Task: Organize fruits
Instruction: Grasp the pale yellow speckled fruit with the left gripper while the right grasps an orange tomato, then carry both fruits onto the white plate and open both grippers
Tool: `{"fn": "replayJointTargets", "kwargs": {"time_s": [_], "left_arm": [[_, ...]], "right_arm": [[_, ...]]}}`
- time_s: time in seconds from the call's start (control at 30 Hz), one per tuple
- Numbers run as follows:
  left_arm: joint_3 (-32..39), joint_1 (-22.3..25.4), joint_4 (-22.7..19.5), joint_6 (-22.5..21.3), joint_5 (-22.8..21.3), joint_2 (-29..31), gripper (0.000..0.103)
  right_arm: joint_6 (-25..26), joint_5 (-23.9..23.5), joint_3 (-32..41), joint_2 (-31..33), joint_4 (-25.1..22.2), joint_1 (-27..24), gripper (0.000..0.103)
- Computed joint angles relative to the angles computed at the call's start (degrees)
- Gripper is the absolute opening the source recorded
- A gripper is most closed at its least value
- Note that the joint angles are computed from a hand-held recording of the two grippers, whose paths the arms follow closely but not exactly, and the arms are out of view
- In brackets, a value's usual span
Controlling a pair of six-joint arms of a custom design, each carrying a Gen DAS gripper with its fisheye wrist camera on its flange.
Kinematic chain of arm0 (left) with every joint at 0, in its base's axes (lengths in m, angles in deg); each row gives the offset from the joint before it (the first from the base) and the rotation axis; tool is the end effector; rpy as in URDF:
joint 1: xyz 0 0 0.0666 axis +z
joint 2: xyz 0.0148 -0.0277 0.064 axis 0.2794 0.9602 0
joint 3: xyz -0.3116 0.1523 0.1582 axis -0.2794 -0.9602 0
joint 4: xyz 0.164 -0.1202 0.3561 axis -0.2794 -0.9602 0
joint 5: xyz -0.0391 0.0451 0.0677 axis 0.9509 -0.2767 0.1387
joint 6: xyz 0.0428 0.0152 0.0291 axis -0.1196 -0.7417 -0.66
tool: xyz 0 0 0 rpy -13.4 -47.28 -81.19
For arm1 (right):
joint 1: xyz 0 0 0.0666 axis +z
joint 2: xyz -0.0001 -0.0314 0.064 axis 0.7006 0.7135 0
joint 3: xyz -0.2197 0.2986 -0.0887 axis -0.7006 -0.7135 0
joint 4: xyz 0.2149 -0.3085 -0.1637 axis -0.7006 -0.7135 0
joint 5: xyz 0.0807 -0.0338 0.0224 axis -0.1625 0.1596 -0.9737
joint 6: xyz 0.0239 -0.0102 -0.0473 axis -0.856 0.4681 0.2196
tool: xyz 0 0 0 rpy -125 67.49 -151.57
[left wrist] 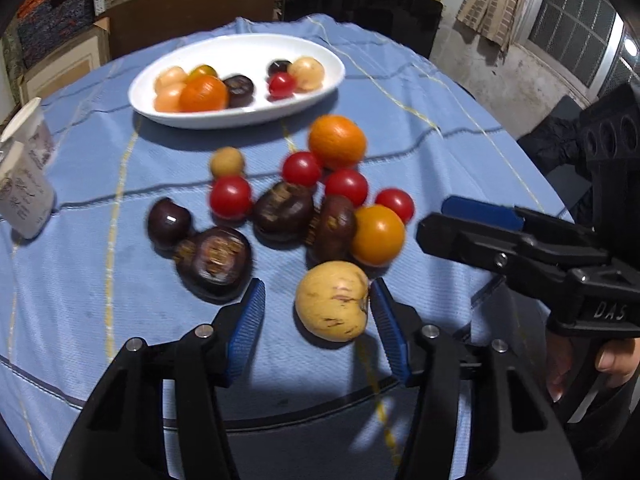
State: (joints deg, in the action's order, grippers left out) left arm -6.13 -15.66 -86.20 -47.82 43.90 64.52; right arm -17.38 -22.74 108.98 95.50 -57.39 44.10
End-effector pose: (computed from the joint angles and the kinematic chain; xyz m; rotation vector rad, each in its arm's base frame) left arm 0.4031 -0.2482 0.3510 0.2553 2.5988 -0.2265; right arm 0.4216 0.0187 0.3446 -0.3442 2.4159 0.8053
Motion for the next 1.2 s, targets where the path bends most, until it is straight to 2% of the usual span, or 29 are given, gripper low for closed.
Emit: {"fn": "replayJointTargets", "kwargs": {"time_s": [0.03, 0.07, 0.2, 0.3, 0.43, 0.53, 0.7, 0.8, 0.93, 1.0, 1.03, 1.2], "left_arm": [[0.0, -0.3, 0.2, -0.5, 0.4, 0.4, 0.048], [-0.1, -0.5, 0.6, -1.1, 1.1, 0.7, 0.038], [-0.4, -1.6, 1.3, -1.5, -2.9, 0.7, 0.037], [-1.3, -1.2, 1.2, -1.9, -3.3, -0.6, 0.037], [-3.0, -0.6, 0.5, -2.5, -4.7, -3.0, 0.037], [-4.7, 0.1, 0.4, -2.6, -4.7, -4.9, 0.037], [-6.3, 1.1, 0.4, -2.3, -4.2, -6.4, 0.038], [-7.1, 1.7, 0.8, -2.0, -3.6, -7.0, 0.037], [-7.3, 2.1, 0.9, -1.6, -3.3, -7.1, 0.037], [-7.3, 2.2, 1.0, -1.3, -3.2, -7.0, 0.038], [-7.4, 2.3, 0.9, -1.2, -3.1, -7.0, 0.037], [-7.6, 2.6, 1.0, -1.1, -3.1, -7.2, 0.037]], "right_arm": [[0.0, 0.3, 0.0, 0.1, 0.0, 0.0, 0.069], [-0.1, 0.2, -0.1, 0.1, 0.0, -0.1, 0.069], [0.1, 0.7, -0.2, -0.1, -0.1, 0.0, 0.069], [0.6, 1.6, -0.4, -0.5, -0.3, 0.2, 0.069], [4.4, 4.9, -0.5, -1.5, -1.4, 2.1, 0.069], [8.3, 9.7, -0.7, -2.2, -2.0, 4.8, 0.069], [11.6, 14.4, 1.0, -0.4, -4.0, 7.6, 0.062], [12.4, 15.6, 2.8, 1.5, -4.8, 8.5, 0.053], [12.7, 18.6, 3.5, 2.5, -3.8, 10.3, 0.052], [12.6, 20.4, 3.4, 2.6, -3.3, 11.1, 0.046], [12.8, 21.1, 3.3, 2.5, -3.4, 11.3, 0.038], [13.0, 19.2, 2.2, 0.9, -4.3, 10.6, 0.038]]}}
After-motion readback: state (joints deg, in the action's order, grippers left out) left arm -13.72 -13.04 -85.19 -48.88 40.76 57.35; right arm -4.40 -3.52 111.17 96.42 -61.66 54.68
